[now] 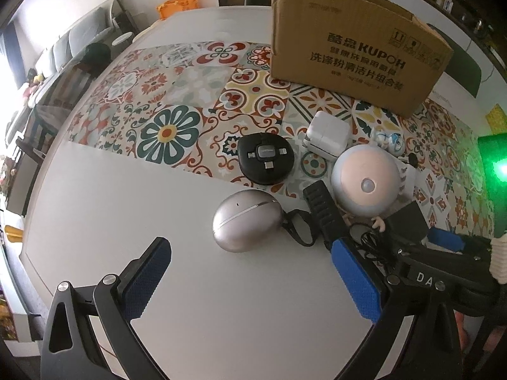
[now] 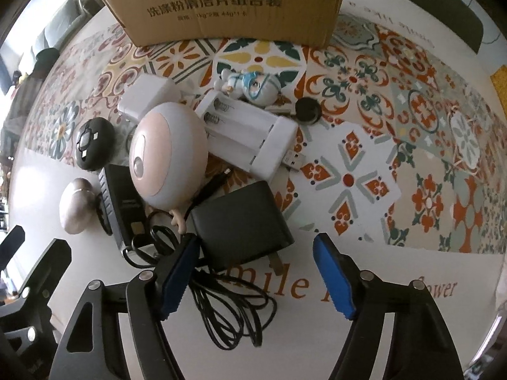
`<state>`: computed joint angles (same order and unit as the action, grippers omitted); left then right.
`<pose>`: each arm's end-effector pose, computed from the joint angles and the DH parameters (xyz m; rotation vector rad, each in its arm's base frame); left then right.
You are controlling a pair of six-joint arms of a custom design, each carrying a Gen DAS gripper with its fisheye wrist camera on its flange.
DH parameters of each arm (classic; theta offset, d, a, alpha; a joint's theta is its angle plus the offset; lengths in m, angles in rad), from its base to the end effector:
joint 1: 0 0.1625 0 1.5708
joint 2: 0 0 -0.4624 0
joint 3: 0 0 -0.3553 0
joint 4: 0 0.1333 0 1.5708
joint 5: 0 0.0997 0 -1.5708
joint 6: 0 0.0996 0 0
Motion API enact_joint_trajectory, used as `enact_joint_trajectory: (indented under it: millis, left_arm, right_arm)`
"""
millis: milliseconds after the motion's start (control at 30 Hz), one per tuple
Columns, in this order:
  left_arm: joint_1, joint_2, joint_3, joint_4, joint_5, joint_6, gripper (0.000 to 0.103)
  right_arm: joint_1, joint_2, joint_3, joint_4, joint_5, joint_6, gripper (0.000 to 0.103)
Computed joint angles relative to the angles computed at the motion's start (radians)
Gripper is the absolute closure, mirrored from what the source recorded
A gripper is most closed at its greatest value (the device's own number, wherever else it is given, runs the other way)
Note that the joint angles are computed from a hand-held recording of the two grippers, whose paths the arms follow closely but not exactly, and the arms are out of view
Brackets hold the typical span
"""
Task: Organize rigid objects
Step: 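Move left tool toward the silver egg device while right tool approaches the black adapter, then close left tool on the silver egg device while right tool grasps the black adapter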
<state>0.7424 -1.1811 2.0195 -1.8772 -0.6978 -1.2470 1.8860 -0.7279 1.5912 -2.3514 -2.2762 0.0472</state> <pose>-0.2022 -0.4700 0.2203 -0.1835 2.2093 -0.5791 0.2728 -0.6150 0.1163 0.3617 -2.4061 0.0624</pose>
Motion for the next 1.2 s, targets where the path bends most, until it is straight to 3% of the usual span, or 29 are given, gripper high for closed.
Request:
enact_joint_trajectory:
  millis: [100,333,533,633,967,1200]
  left_arm:
    - [0.006,-0.006,0.003,0.007,-0.004,-0.017,0.0]
    - [0.012,-0.023,0.019,0.022,-0.009,-0.027,0.0]
    - [0.019,-0.053,0.041,0.023,0.005,-0.013,0.0]
    - [0.028,-0.054,0.053,-0.023,0.012,0.052,0.003]
    - [0.061,-0.039,0.1,-0.255,-0.013,0.43,0.01]
    - [0.094,-0.015,0.116,-0.386,-0.001,0.671,0.017]
  right_arm:
    - [0.0,0.011,0.0,-0.013,0.009,0.002,0.036]
    - [0.012,0.032,0.053,-0.122,-0.011,0.005,0.041]
    - [0.019,0.005,0.116,-0.144,0.002,0.1,0.042]
    - [0.026,-0.006,0.149,-0.175,0.013,0.139,0.042]
    - [0.042,-0.022,0.194,-0.171,-0.005,0.227,0.042]
    - [0.051,-0.052,0.294,-0.236,0.005,0.347,0.041]
